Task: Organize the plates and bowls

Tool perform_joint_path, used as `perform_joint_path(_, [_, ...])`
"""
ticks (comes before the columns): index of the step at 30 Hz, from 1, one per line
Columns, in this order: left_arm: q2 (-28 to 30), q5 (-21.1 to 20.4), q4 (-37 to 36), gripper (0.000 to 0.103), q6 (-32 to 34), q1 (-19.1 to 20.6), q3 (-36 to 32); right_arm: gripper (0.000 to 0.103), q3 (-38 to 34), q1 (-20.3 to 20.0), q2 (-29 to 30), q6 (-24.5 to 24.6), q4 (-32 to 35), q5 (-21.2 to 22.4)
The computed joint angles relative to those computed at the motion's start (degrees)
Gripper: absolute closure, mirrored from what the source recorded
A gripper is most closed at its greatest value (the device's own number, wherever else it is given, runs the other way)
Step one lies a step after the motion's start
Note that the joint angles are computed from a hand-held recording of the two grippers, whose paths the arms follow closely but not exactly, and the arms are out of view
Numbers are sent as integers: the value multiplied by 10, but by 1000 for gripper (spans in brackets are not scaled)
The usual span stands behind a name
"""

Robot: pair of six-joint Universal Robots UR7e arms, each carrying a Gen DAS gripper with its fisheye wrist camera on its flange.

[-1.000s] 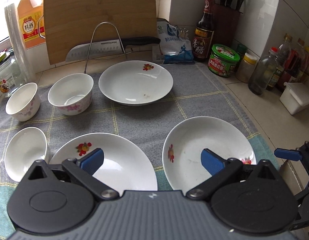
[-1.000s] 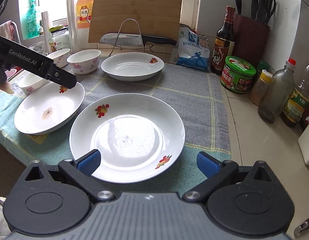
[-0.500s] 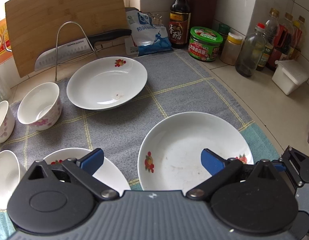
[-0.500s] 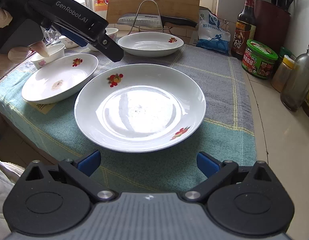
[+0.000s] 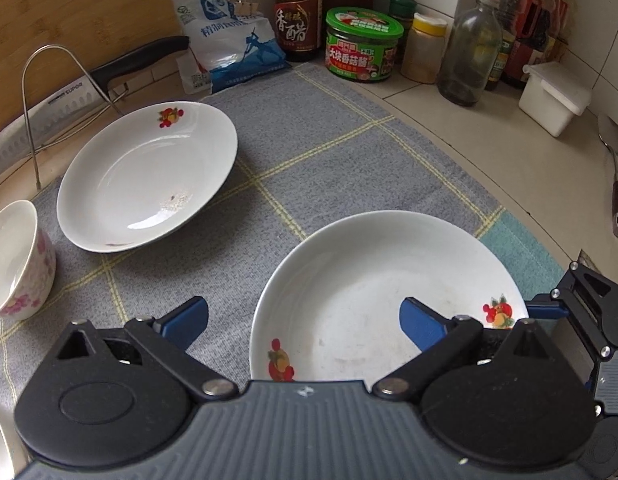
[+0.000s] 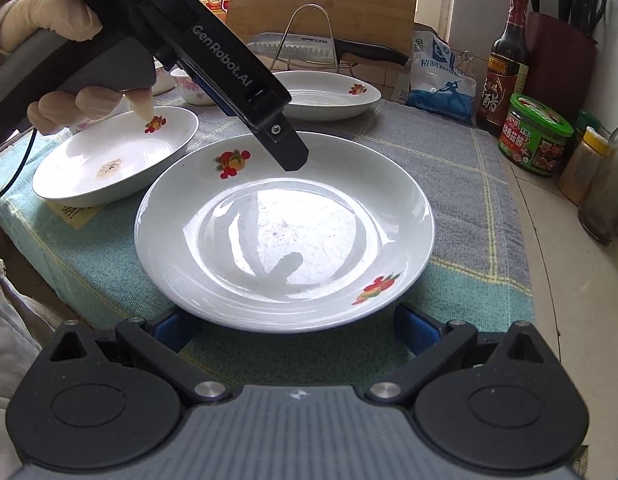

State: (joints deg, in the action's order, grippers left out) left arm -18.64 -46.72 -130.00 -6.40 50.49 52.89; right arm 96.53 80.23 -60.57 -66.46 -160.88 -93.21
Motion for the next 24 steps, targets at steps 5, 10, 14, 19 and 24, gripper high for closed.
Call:
perform_joint_path(5, [18,-40,39,10,20,12,-42,0,3,-2,-1,-2,-4,8])
perform_joint_path(10, [32,-65,83,17,19,20,-76,0,4,-3,-1,-4,-4,13])
perform_joint_path(14, [39,-76,102,20,25,23,-91,0,4,-2,-1,-3,-4,12])
perform_joint_path(19, [47,-85,119,20,24,27,-111,0,-1,-1,1,-5,5,11])
perform_joint_path(24, [53,-82,131,20,25,27,-123,0,-7,2,4,-7,15,7])
